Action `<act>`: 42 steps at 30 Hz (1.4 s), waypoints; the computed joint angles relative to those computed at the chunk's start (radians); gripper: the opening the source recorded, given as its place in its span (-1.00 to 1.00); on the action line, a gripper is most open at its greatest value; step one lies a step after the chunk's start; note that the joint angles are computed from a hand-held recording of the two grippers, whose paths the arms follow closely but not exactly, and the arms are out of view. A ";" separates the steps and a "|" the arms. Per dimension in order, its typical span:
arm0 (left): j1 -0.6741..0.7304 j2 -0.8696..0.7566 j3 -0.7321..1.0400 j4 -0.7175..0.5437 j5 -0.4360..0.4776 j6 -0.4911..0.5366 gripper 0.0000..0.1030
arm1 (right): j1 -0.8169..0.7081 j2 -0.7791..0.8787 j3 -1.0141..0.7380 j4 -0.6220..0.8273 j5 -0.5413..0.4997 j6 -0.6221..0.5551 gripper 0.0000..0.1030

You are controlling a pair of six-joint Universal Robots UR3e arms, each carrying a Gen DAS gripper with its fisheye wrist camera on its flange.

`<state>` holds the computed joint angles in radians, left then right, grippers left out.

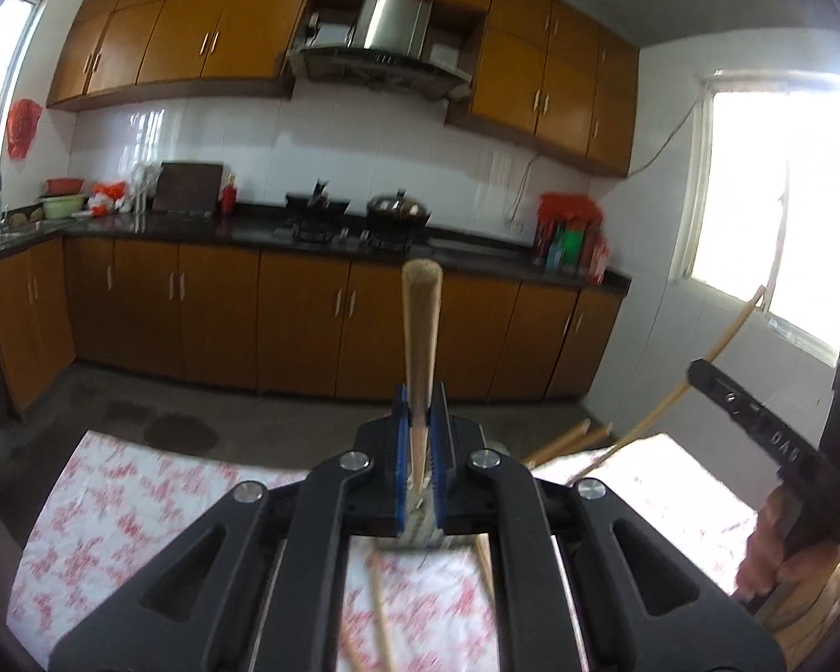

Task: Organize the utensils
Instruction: 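Lower both chopsticks into the green holder and open both tools, then move the left tool back and grasp a chopstick while the right tool grasps another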

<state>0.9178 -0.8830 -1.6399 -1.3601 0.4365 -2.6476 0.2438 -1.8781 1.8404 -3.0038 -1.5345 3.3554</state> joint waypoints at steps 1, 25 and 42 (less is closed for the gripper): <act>-0.081 -0.054 -0.014 0.206 0.058 -0.146 -0.84 | 0.028 0.041 -0.027 -0.036 -0.039 -0.001 -0.85; -0.551 -0.410 -0.094 0.826 0.508 -0.431 -0.54 | 0.059 0.196 -0.102 0.025 -0.139 0.018 -0.41; -0.007 0.179 -0.584 0.114 0.345 0.081 -0.32 | -0.056 0.050 0.449 0.193 0.069 0.037 -0.64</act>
